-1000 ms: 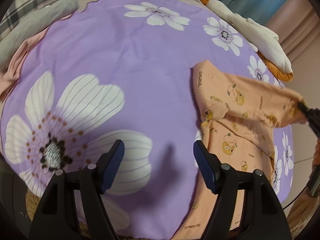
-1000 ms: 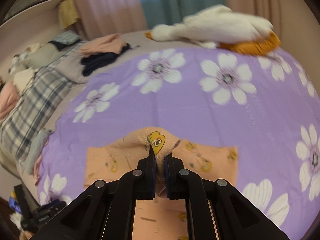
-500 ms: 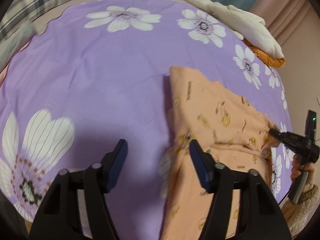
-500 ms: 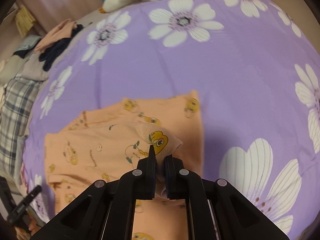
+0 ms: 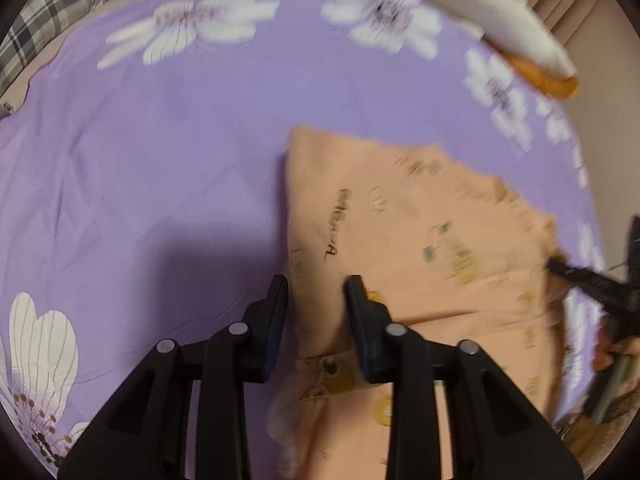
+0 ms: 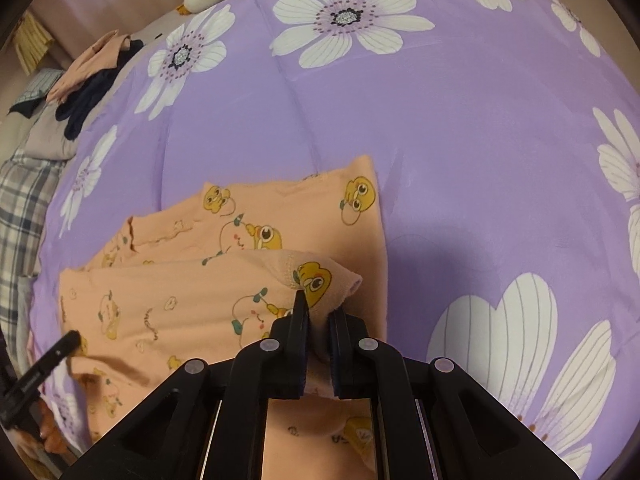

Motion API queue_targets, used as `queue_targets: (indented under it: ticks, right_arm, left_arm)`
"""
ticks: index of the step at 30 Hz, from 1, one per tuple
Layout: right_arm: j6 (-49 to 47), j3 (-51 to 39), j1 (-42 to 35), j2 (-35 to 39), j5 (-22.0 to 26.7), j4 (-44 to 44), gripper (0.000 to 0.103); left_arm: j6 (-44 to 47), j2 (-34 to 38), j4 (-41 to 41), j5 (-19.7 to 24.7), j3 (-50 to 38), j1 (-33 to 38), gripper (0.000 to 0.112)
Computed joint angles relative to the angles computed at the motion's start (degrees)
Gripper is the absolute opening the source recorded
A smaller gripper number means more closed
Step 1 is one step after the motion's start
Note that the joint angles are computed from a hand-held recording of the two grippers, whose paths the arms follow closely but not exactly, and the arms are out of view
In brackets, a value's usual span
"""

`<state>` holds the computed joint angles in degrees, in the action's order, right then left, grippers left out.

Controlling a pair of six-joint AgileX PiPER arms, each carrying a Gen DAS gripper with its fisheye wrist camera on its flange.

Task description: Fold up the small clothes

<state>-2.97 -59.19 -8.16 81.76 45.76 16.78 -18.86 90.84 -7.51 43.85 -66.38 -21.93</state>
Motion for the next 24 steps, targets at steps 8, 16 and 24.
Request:
queue_targets:
  ticks: [8,16,24]
  right_arm:
    - [2.5,-0.1,-0.1,0.2,-0.6,-2.3,0.008]
    - [8.1,-0.2,-1.8,-5.3,-0.3,-9.8,0.008]
    - [5.1,5.3,-1.9,-9.7,-1.4,-3.8,0.035]
  left_arm:
    - [5.2,-0.8,-5.8,-2.3,2.4,2.9,0.034]
    - [5.8,-2.2,-8.2,0.2,1.9,2.9,0.029]
    - [4.6,-5.7,-7.7,-1.0,6.5,0.8,0.031]
